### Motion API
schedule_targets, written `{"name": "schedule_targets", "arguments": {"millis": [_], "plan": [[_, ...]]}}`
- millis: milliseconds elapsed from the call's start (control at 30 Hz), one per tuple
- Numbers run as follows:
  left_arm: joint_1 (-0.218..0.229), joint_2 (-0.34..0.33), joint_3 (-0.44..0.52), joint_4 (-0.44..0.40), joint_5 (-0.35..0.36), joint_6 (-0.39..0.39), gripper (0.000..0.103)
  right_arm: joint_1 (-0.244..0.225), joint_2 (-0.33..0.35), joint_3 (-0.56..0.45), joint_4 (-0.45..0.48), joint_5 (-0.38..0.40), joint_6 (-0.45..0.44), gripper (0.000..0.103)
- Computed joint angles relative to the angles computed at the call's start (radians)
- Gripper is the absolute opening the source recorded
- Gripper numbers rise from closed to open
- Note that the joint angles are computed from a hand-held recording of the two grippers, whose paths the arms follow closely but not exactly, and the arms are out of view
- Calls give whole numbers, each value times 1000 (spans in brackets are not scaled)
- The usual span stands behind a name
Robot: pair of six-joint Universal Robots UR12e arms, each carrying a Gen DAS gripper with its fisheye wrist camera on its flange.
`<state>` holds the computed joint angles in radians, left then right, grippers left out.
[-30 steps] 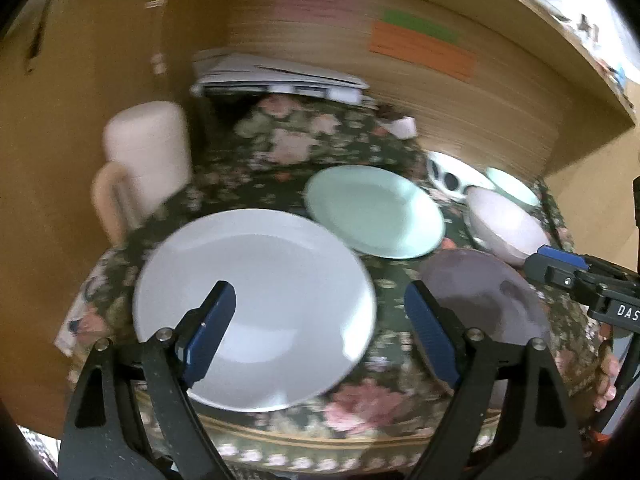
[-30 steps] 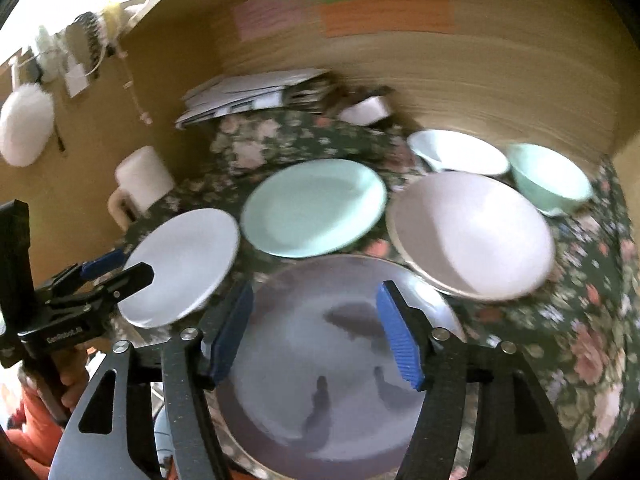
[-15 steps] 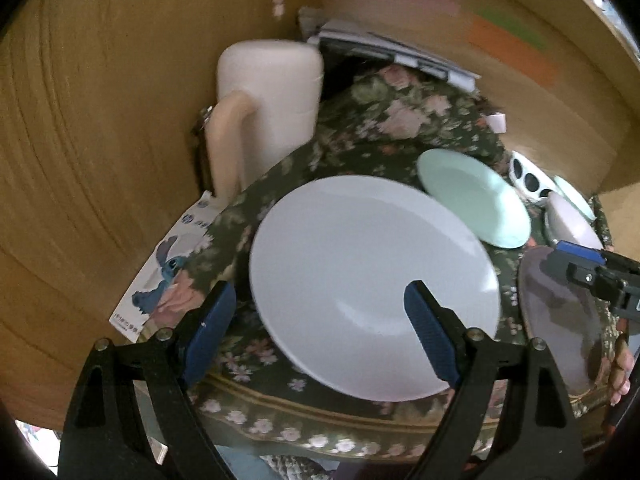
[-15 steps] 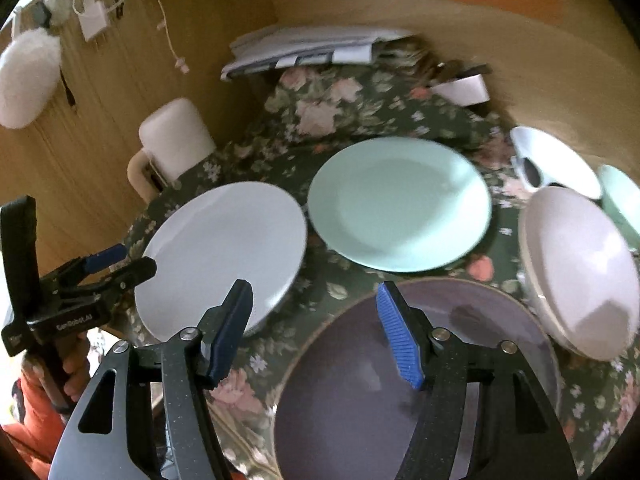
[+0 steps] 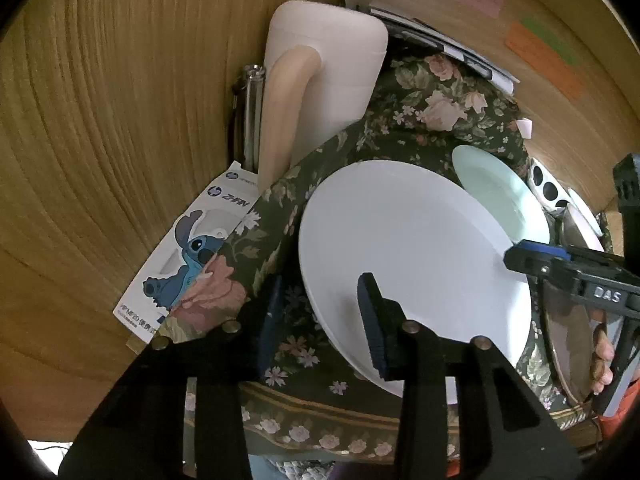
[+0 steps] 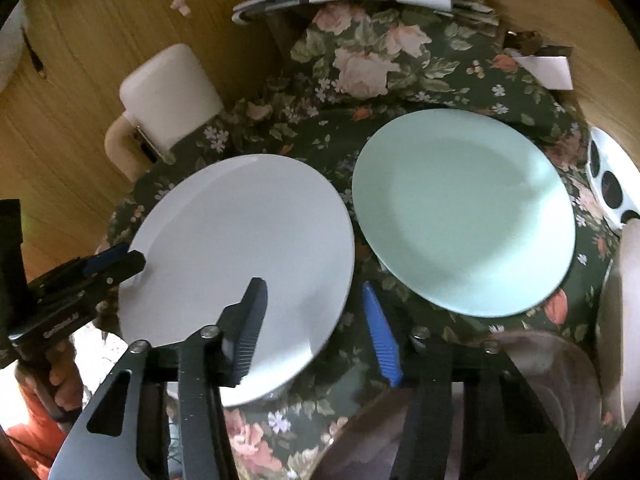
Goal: Organize plates and bowls
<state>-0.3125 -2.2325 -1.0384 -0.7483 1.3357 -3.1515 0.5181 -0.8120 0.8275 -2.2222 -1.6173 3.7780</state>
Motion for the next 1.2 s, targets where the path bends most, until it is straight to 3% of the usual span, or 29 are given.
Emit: {"name": "schedule_targets", "arguments": {"millis": [233, 367, 633, 1200], "plan": [[1, -14, 23, -23, -21, 15, 36, -12, 24, -31, 34, 42, 22, 35], [0, -29, 45, -49, -34, 19, 27, -11, 35, -46, 46, 39, 17, 27], [-1, -28, 41, -42, -24, 27, 27, -8, 38, -47, 37, 21, 23, 26], [-10, -5, 13, 21, -39, 31, 27, 8, -38, 67, -62, -53, 32, 26]]}}
